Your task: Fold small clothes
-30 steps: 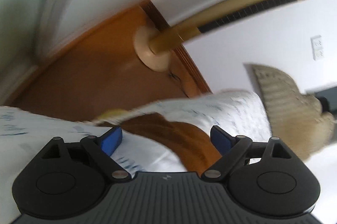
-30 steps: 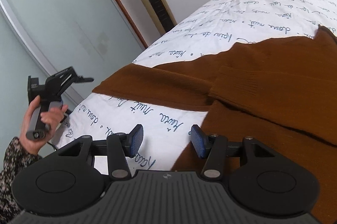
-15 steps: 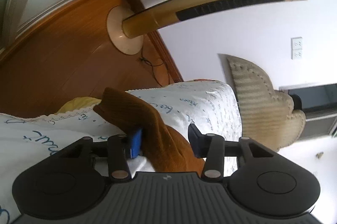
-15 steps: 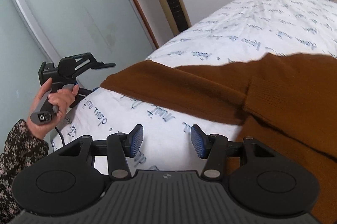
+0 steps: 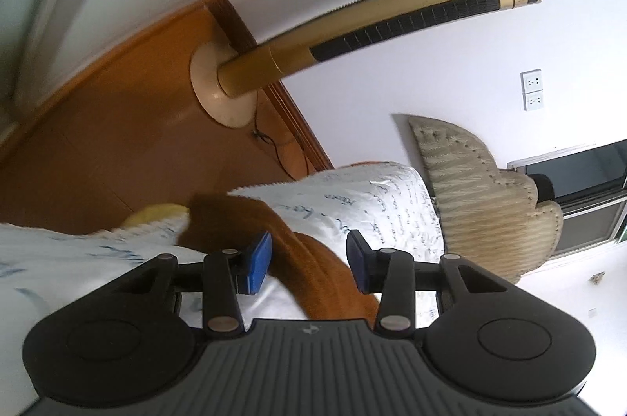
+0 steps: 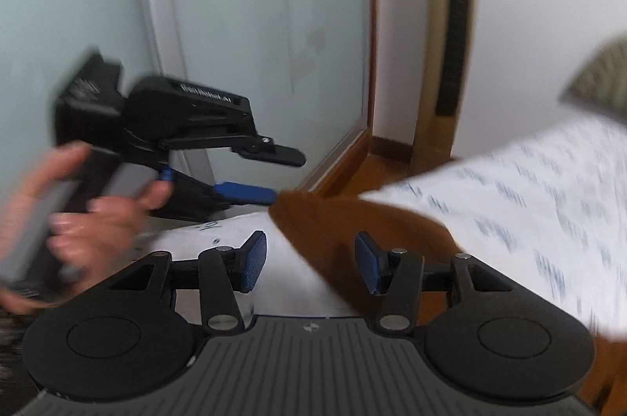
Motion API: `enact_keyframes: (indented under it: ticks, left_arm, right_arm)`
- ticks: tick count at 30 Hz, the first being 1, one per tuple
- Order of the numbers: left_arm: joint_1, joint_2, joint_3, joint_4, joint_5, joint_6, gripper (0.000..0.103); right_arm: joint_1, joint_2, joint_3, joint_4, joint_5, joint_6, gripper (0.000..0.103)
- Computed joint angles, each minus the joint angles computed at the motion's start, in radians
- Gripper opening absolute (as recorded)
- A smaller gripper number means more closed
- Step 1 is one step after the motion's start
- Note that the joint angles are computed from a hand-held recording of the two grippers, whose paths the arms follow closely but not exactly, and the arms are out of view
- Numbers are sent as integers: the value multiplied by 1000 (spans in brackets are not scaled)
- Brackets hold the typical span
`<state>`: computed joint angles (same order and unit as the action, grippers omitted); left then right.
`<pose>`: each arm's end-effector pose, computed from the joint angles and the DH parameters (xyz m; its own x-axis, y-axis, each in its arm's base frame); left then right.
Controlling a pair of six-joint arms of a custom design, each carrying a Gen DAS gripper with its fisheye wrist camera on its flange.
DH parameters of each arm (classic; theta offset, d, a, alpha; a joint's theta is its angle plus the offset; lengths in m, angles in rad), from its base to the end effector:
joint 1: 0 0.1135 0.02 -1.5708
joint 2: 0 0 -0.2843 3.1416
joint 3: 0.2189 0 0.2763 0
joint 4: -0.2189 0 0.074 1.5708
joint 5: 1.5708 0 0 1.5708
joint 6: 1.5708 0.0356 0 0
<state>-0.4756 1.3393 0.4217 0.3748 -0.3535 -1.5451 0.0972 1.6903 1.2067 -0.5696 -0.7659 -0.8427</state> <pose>0.2353 -0.1073 0.1570 -0.1778 -0.9634 -0.2008 -0.4548 0.2614 -0.8514 0.3657 0.0605 0.2369 -0.2685 -0.5667 -0.7789 -0.9193 0.3923 0.0315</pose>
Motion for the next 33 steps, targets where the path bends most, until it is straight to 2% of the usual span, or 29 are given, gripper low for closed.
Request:
enact_keyframes:
  ticks: [4,9,11,13,15,19,25,26,28,33]
  left_arm:
    - [-57,-120,-41,-98,-75,1,41]
    - [-106,-191,-82,-124,-96,4,42]
    - [-124,-191,-72,-161,-116,2,42]
    - [-142,-188,-67,-182,-136,1,42]
    - [-155,-188,-74,-168,-141,-9,45]
    - [-193,-177,-57,-180,-184,-25,47]
    - [-311,-104,13,-139,-278,-11,48]
    - [-343,-70,42,-129,-304,4,48]
    - [-386,2,114,-128,-328,42,59]
    - [-431,192,342,-160,-320,190,59]
  right_arm:
    - [107,5,-38,105,110,-44,51]
    - [193,22,-54,184,244,-81,49]
    - [225,26,-65,234,312,-71,40]
    - [252,38,-60,258,375,-52,17]
    - [275,32,-77,303,413,-30,5]
    - [225,15,-53,278,303,38,4]
    - [65,18,46,222,43,224,5]
    - [37,27,78,199,5,247,5]
    - [-20,43,130,172,-59,280,5]
    - [-167,103,310,5,-217,315,5]
